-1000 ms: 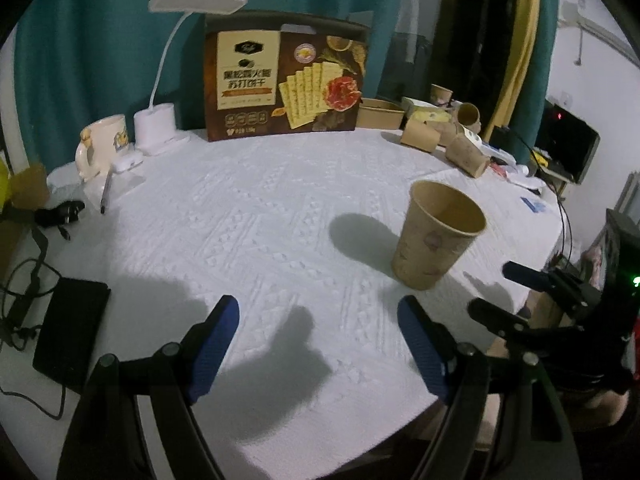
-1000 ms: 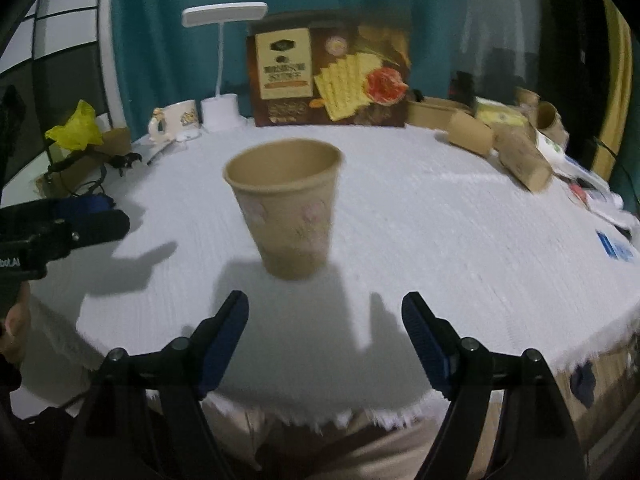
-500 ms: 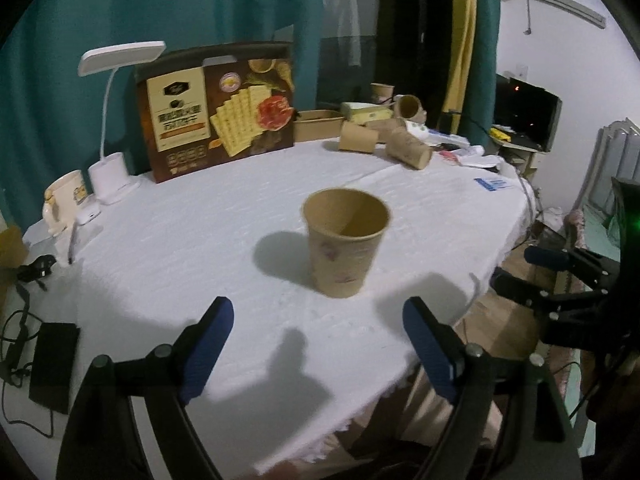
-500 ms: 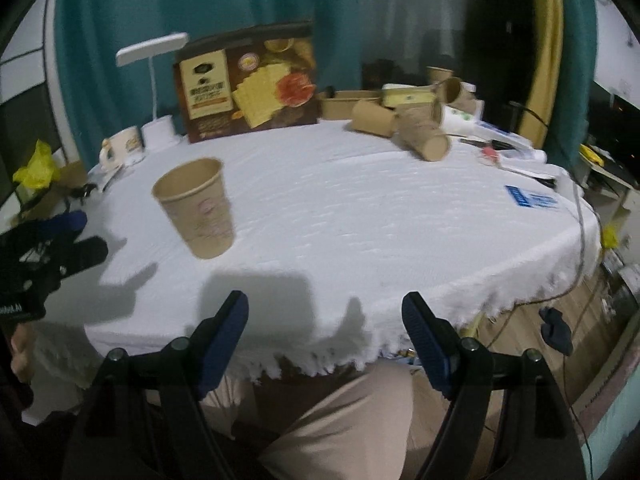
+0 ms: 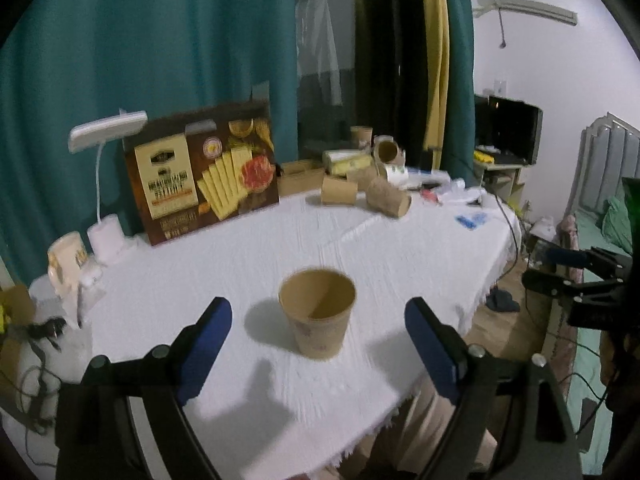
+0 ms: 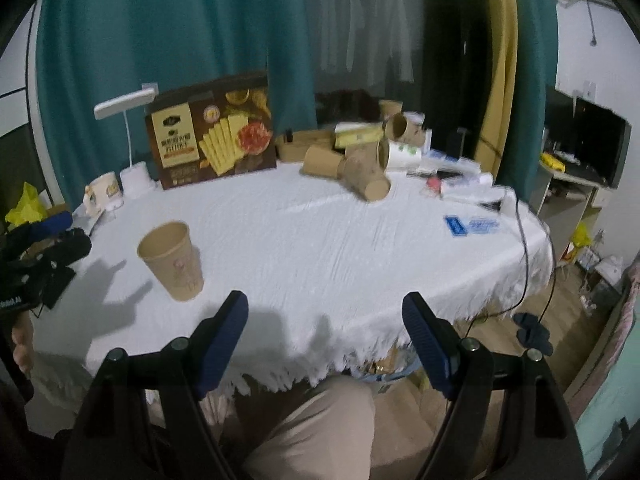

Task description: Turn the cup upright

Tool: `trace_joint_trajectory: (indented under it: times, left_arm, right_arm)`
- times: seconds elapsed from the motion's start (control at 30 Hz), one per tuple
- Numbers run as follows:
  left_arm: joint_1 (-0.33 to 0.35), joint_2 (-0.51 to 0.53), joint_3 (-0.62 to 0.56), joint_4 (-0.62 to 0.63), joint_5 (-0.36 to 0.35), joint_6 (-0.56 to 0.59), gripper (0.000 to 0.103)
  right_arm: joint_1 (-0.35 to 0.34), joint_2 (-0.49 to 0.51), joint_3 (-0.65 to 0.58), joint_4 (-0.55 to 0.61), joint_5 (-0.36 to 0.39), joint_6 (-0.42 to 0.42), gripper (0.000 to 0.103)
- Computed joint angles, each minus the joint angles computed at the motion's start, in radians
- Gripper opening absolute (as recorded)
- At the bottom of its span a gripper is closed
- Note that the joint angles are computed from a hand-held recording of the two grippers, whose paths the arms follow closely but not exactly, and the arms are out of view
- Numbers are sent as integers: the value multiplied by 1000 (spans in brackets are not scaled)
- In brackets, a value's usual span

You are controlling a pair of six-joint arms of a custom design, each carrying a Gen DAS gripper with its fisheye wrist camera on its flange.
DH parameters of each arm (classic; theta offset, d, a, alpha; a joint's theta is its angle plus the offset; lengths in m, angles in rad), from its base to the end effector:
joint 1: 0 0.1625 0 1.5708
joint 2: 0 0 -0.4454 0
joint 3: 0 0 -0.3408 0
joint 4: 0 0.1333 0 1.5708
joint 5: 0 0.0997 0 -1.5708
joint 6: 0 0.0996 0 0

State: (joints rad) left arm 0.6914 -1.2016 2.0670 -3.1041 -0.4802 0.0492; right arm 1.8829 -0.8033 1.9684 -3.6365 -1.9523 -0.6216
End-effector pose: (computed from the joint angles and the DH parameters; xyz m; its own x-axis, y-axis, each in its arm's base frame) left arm -0.2350 -0.4822 0.3440 -0.6871 0.0302 -0.7259 0.6394 0.4997 -0.5843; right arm 0.2691 -0.5207 0.1906 -0.6798 -0.3502 0.6444 -0.7216 0.4763 -0.5024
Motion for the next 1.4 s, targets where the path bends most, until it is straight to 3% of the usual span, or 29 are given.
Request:
trace_joint_trajectory:
  times: [0.17, 0.3, 0.57, 0.87, 1.07, 1.4]
  left_arm:
    - [-37, 16, -29, -133, 28, 147, 89]
    - [-72, 43, -56, -269, 99, 256, 89]
    - [-113, 18, -53, -469, 118, 376, 95]
    - [-104, -6, -43, -545, 149, 451, 95]
    - [-78, -35, -24, -480, 151, 382, 95]
    - [-62, -57, -13, -470, 124, 365, 95]
  right_arm:
    - [33, -37, 1, -27, 19, -18, 81]
    - [70, -57, -2, -63, 26, -45, 81]
    - [126, -76, -5, -83, 75, -64, 84]
    - [154, -19, -62, -44, 122, -44, 85]
    - [159, 23, -104, 3, 115, -35, 85]
    - [159, 49, -139, 27, 116, -41, 85]
